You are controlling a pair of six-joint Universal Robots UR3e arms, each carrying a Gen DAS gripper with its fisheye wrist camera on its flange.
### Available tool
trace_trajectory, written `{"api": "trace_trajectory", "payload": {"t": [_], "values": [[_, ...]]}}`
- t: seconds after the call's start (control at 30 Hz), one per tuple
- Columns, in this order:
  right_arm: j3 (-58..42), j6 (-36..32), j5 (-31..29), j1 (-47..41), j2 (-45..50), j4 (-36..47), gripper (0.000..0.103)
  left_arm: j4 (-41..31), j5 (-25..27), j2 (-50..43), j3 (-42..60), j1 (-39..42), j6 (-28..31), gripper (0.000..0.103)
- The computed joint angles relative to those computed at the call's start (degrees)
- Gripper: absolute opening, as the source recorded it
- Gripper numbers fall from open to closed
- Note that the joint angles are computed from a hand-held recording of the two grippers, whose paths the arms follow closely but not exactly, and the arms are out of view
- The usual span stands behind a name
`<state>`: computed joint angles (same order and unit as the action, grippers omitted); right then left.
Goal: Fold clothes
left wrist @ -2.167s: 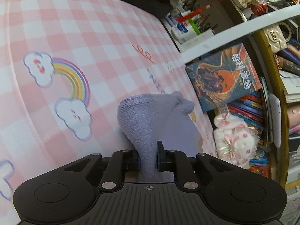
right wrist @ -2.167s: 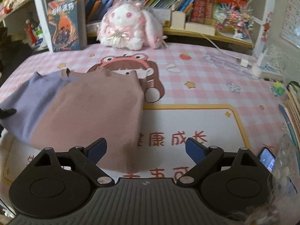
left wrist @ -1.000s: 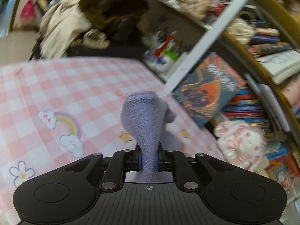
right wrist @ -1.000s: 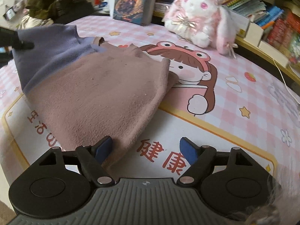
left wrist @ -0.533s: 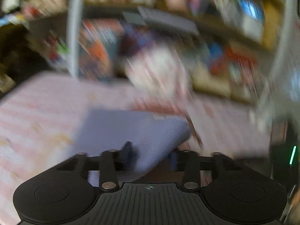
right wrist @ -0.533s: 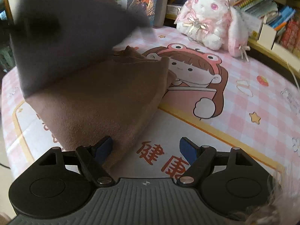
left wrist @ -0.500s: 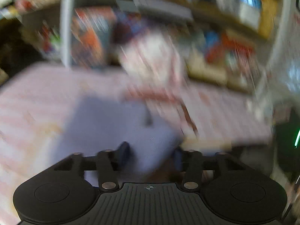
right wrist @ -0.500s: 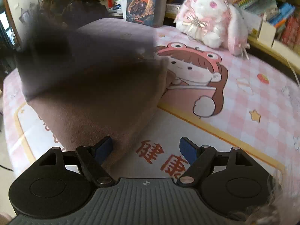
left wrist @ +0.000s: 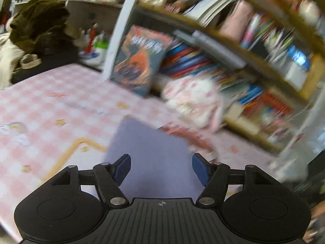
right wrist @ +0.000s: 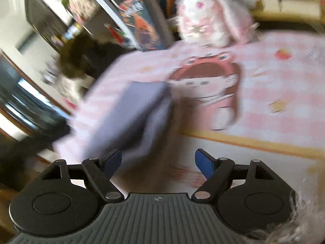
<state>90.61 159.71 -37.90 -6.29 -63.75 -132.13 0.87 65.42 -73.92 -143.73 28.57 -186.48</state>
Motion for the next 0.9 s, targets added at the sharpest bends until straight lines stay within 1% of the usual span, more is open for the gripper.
{"api": "trace_trajectory", "payload": {"t": [0.07, 0.13, 0.2, 0.23, 0.27, 0.3, 0.33, 0.37, 0.4, 0.43, 0.47, 0.5, 0.53, 0.57, 0.6, 0.63, 0.67, 0.73, 0.77, 0.8, 0.83, 0.87, 0.9], "values": [[-4.6, 1.8, 3.6, 1.1, 3.3, 6.7, 0.080, 0.0, 0.6, -2.1, -0.5, -0.9, 2.0, 0.059], [-9.0, 4.1, 5.3, 2.9, 6.9, 11.3, 0.080, 2.3, 1.4, -4.0, -2.2, -2.3, 3.5, 0.057], [-13.1, 7.2, 4.5, 5.3, 10.4, 12.2, 0.078, 4.5, 1.5, -5.9, -3.6, -2.9, 5.6, 0.057], [-14.4, 10.0, 2.9, 6.6, 11.8, 10.0, 0.076, 4.2, 1.7, -6.1, -3.8, -3.6, 6.7, 0.057], [-14.5, 13.3, 0.5, 8.0, 12.5, 6.2, 0.055, 4.0, 2.1, -6.3, -3.9, -4.4, 7.8, 0.057], [-14.1, 15.5, -1.9, 9.4, 12.6, 2.3, 0.028, 4.4, 3.0, -6.9, -3.9, -5.2, 9.1, 0.057], [-12.5, 14.4, -3.2, 10.3, 11.2, -0.9, 0.020, 4.7, 3.9, -7.5, -3.8, -6.1, 10.3, 0.057], [-10.3, 13.2, -4.4, 11.2, 9.7, -5.1, 0.016, 4.6, 4.2, -7.6, -3.8, -6.5, 11.0, 0.057], [-5.7, 8.5, -3.9, 11.6, 6.8, -11.8, 0.013, 3.5, 3.4, -6.6, -4.0, -5.7, 10.6, 0.057], [-1.7, 3.9, -2.8, 11.7, 4.1, -16.0, 0.011, 2.4, 2.6, -5.8, -4.0, -5.0, 10.4, 0.056], [1.6, -0.6, -1.7, 11.7, 1.7, -19.5, 0.006, 1.7, 2.2, -5.7, -3.9, -4.7, 10.8, 0.056], [3.3, -1.7, -0.9, 11.4, 0.6, -20.2, 0.006, 1.3, 2.9, -6.1, -3.4, -5.2, 11.2, 0.057], [3.6, -0.6, -1.9, 11.4, 0.9, -20.8, 0.006, 1.8, 3.7, -7.0, -3.0, -6.1, 11.1, 0.057], [2.6, 1.6, -4.8, 11.9, 2.1, -20.4, 0.006, 2.4, 4.6, -7.8, -2.6, -7.0, 11.1, 0.057], [-0.8, 4.9, -10.7, 13.2, 4.6, -17.5, 0.006, 2.7, 5.4, -8.3, -2.3, -7.7, 11.1, 0.057], [-3.9, 6.8, -14.2, 13.7, 6.6, -13.4, 0.006, 2.3, 5.6, -8.0, -2.3, -7.8, 11.4, 0.058], [-4.9, 8.5, -12.8, 12.7, 8.2, -11.9, 0.006, 1.2, 5.0, -7.3, -2.2, -7.2, 12.0, 0.058], [-4.8, 10.1, -9.5, 10.8, 8.1, -9.5, 0.007, -2.7, 2.7, -4.7, -1.9, -5.1, 13.5, 0.059], [-4.4, 10.1, -9.9, 10.6, 7.2, -9.7, 0.010, -4.1, 1.5, -3.0, -1.8, -3.8, 13.6, 0.059], [-3.8, 10.2, -10.4, 10.5, 6.3, -10.0, 0.017, -4.3, 0.7, -1.2, -2.0, -2.6, 13.1, 0.059], [-2.6, 11.0, -11.0, 10.3, 5.2, -12.2, 0.022, -3.7, -0.2, 0.4, -2.4, -1.1, 12.4, 0.059], [-1.3, 11.9, -11.6, 10.2, 4.1, -14.5, 0.034, -3.5, -1.7, 2.1, -2.8, 0.9, 11.7, 0.059], [0.1, 13.6, -12.4, 10.2, 3.3, -18.6, 0.045, -3.4, -2.7, 3.2, -2.8, 2.5, 11.1, 0.059]]}}
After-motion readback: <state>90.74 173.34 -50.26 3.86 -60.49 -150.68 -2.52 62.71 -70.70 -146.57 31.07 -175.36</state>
